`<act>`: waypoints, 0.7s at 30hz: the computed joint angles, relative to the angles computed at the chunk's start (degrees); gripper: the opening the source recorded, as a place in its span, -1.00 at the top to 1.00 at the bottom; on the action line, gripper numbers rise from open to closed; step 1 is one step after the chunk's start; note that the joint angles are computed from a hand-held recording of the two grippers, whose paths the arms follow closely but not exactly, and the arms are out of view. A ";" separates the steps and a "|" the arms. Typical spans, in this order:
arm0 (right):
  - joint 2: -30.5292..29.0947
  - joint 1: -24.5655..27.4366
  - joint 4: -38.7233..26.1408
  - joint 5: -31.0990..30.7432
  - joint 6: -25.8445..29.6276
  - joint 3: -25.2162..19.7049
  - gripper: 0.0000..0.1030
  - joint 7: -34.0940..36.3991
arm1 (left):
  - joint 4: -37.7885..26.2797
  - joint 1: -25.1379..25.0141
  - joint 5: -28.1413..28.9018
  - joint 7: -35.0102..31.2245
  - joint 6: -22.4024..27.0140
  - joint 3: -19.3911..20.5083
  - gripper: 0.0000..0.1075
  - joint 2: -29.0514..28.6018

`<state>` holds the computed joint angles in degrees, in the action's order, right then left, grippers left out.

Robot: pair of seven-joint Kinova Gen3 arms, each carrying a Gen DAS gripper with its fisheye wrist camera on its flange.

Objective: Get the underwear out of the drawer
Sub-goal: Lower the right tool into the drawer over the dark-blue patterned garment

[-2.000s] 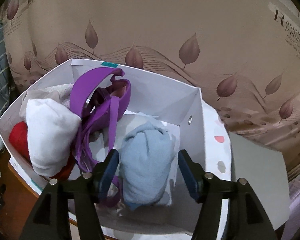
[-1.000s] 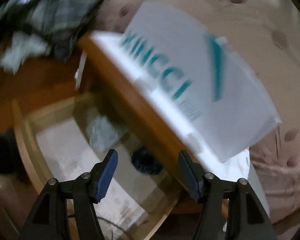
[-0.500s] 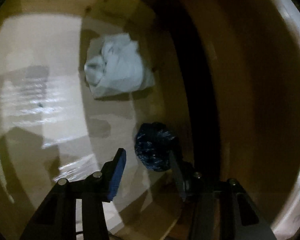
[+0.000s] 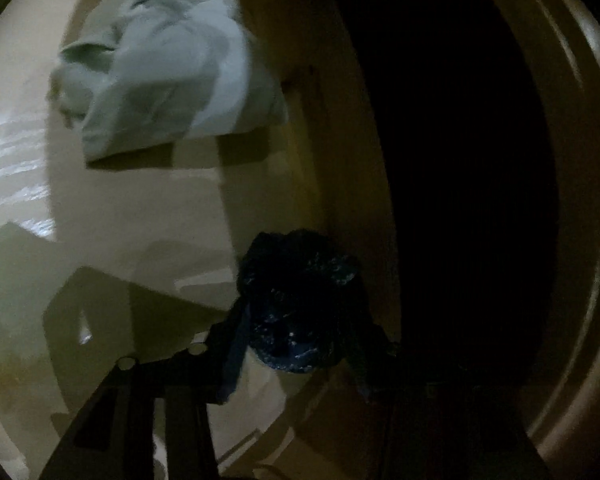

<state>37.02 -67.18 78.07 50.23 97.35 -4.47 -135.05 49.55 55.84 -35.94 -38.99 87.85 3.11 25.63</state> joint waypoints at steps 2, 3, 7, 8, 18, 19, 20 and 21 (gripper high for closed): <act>-0.09 0.18 0.15 -0.31 -0.40 -0.08 0.57 -0.47 | 0.39 0.02 -0.17 0.01 -0.45 -0.03 -0.65 -0.20; -0.22 0.27 0.14 -0.61 -0.56 -0.23 0.62 -0.42 | 0.50 0.12 -0.38 0.12 -0.50 -0.07 -0.65 -0.22; -2.18 0.37 -0.96 -3.88 -1.99 -1.53 0.71 0.39 | 1.09 -0.40 0.40 -0.01 -1.01 0.41 -0.65 -0.74; -3.65 0.69 -0.88 -5.10 -3.45 -2.57 0.71 0.36 | 0.84 -0.30 0.35 -0.23 -0.77 0.50 -0.65 -0.63; -11.17 -0.78 1.32 -5.59 -11.99 -4.55 -0.28 -3.13 | 1.23 -0.39 0.74 -0.14 -1.28 0.66 -0.65 -0.99; -11.46 -0.32 1.13 -5.90 -12.44 -4.84 -0.30 -3.20 | 1.18 -0.56 0.96 -0.19 -1.31 0.74 -0.65 -0.97; -11.67 0.17 1.39 -6.41 -13.75 -4.57 -0.35 -3.53 | 0.99 -0.75 1.26 -0.29 -1.24 0.83 -0.65 -0.87; -12.02 0.60 2.71 -7.85 -14.37 -5.36 -0.38 -4.25 | 0.82 -0.85 1.45 -0.40 -1.15 0.86 -0.65 -0.76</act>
